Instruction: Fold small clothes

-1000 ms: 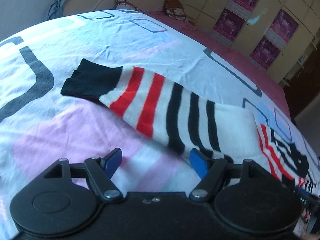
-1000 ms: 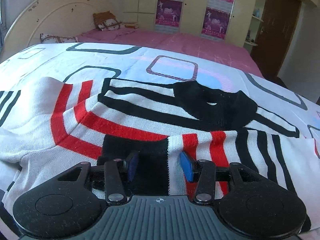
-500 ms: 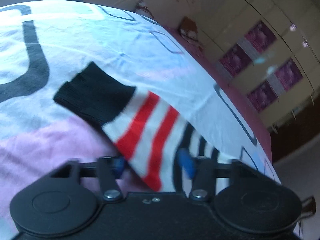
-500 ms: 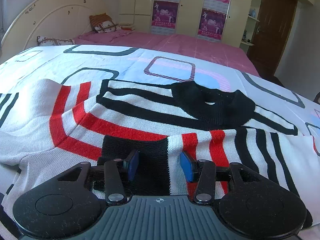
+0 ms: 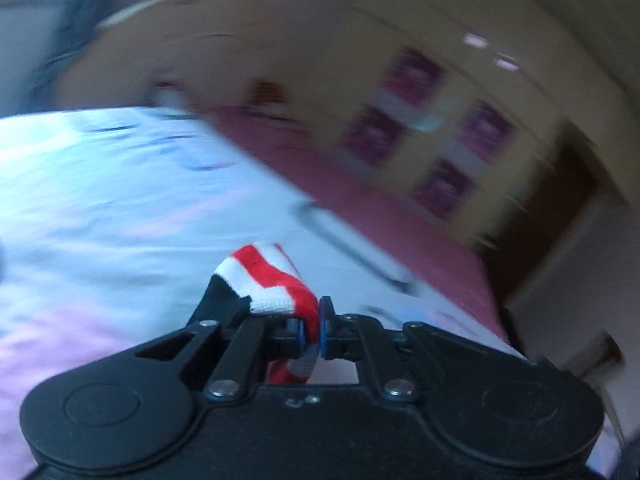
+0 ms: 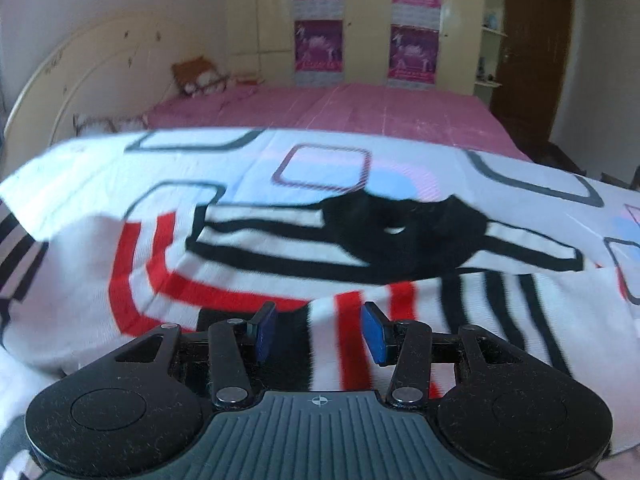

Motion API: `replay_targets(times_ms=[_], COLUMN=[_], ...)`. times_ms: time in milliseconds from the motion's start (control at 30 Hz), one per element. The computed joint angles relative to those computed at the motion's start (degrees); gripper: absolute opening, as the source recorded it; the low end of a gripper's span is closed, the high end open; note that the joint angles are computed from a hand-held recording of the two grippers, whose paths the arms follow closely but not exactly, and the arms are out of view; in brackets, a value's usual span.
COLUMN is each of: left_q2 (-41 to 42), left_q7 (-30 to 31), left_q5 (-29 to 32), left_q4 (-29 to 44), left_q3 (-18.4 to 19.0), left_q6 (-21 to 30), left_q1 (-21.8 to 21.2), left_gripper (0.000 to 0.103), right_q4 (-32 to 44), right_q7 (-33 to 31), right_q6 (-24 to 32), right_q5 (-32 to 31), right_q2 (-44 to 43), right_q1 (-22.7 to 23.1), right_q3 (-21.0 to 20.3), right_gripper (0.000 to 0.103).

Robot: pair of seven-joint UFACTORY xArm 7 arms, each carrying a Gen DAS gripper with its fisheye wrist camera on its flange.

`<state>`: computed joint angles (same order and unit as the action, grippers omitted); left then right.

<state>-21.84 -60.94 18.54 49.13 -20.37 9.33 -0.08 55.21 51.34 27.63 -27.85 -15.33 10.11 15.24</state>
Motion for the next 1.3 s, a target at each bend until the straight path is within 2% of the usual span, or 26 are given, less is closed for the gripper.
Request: replay_targets(times_ms=[133,233,367,467,533,600,633,667,700,733,767,800,900,1067,1200,1300], left_q2=[7.83,16.16,28.68,37.06,40.68,42.18,42.06,41.76,41.25,40.46,38.96,36.91,31.61,21.72,15.84,14.09], left_q7=[1.39,-1.77,-2.64,1.88,6.59,9.07,9.95,10.57,11.26,11.39,10.42,8.72,9.49,4.97,0.55,0.48], left_q5=[4.24,11.47,20.14,21.06,19.33,18.34,18.01,17.88,17.68,17.80,18.74,20.09,18.05,22.22,26.59,25.45], left_q4=[8.57,16.03,27.04,34.45,37.53,39.41,39.22,39.29,39.22,38.71,37.52,35.45,31.19,22.20,16.36,13.98], left_q3=[-5.37,-9.39,-11.47,-11.52,-11.90,-11.20,-10.60,-9.95,-9.34,-8.48,-7.15,-5.72,-3.72,1.68,2.62,2.29], left_q6=[-1.24,-0.34,3.75,7.92,11.36,15.17,15.74,16.57,17.26,17.37,17.22,16.85,17.03,21.50,27.63,30.59], left_q1=[-2.41,-4.27,-10.90,-16.65,-19.00,-21.49,-22.14,-23.06,-23.82,-24.55,-25.50,-26.58,-27.10,-29.37,-29.01,-27.72], left_gripper=[0.006,0.006,0.006,0.006,0.008,0.022,0.026,0.031,0.043,0.053,0.067,0.070,0.070,0.071,0.068,0.062], right_q4=[-4.17,-7.89,-12.89,-16.05,-17.64,-19.03,-19.53,-20.14,-20.88,-21.29,-20.97,-20.67,-19.27,-15.70,-11.65,-9.60], right_q7=[-2.51,-4.41,-7.74,-10.76,-12.63,-14.43,-14.95,-14.97,-14.90,-15.22,-15.95,-17.01,-19.86,-23.16,-24.29,-22.32], right_q6=[-0.64,0.02,1.62,3.00,3.62,3.53,3.33,2.51,1.36,0.39,0.22,0.03,-1.28,-4.20,-4.90,-3.92], right_q5=[5.41,7.49,10.77,13.71,15.77,18.30,19.47,20.18,20.35,20.45,20.81,21.56,23.05,23.48,19.54,14.07], right_q2=[-5.18,-9.86,-16.54,-20.91,-23.04,-24.74,-25.34,-25.98,-26.83,-27.39,-27.15,-26.84,-25.08,-20.64,-15.05,-12.12], right_q1=[-0.03,-1.66,-3.53,-4.51,-4.87,-4.68,-4.72,-5.21,-5.92,-6.28,-6.15,-5.46,-3.76,-1.20,-1.64,-3.90], right_q3=[-2.93,-3.78,-5.22,-6.80,-7.66,-8.79,-9.05,-8.83,-8.28,-7.83,-7.72,-8.08,-8.00,-5.14,-0.52,3.44], right_gripper=[0.046,0.046,0.046,0.046,0.046,0.047,0.063,0.093,0.100,0.100,0.100,0.100,0.100,0.100,0.100,0.100])
